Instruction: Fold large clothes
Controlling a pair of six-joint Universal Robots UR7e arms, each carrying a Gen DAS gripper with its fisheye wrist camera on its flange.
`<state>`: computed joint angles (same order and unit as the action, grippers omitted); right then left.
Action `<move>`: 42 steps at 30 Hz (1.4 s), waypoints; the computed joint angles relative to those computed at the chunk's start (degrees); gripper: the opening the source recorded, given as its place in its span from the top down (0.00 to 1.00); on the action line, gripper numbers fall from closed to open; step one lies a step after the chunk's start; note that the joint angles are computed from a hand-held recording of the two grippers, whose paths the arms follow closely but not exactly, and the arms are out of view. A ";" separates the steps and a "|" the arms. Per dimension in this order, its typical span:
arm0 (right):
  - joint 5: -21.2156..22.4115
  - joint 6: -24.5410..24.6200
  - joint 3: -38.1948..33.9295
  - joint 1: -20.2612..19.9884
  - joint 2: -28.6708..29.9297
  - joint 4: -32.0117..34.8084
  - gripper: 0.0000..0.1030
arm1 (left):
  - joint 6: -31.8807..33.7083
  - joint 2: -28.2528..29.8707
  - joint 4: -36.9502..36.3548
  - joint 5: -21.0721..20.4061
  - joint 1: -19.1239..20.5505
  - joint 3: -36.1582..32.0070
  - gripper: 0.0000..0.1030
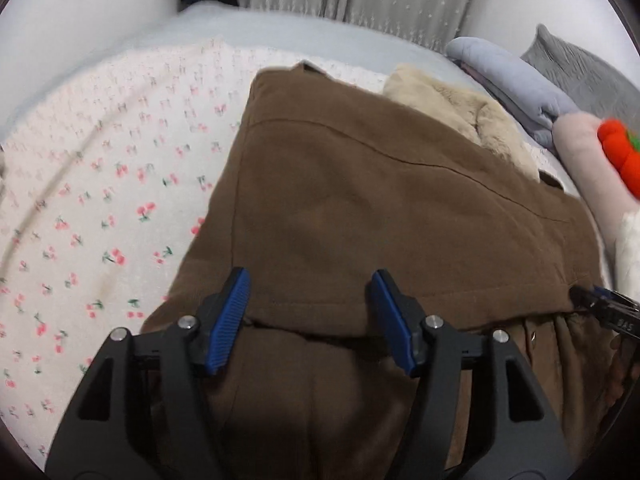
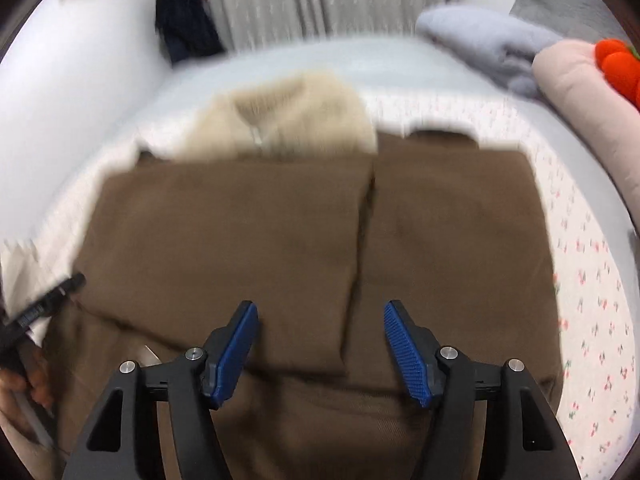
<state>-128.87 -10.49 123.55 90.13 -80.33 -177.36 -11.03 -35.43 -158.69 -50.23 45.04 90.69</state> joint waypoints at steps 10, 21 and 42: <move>5.57 0.14 8.66 2.18 -16.94 2.85 0.15 | -4.64 -10.85 0.30 -2.22 -4.84 10.93 0.08; 7.79 9.92 15.80 0.09 -41.13 27.60 0.11 | -13.34 -24.28 14.03 -8.62 -6.04 20.61 0.08; 47.01 -19.82 24.17 -43.44 -77.25 63.48 0.12 | -5.39 -38.27 16.65 -33.60 8.19 31.31 0.09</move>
<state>-81.86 -30.31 147.72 46.69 -157.58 -113.88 -16.43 -73.70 -142.04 -83.83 53.23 122.00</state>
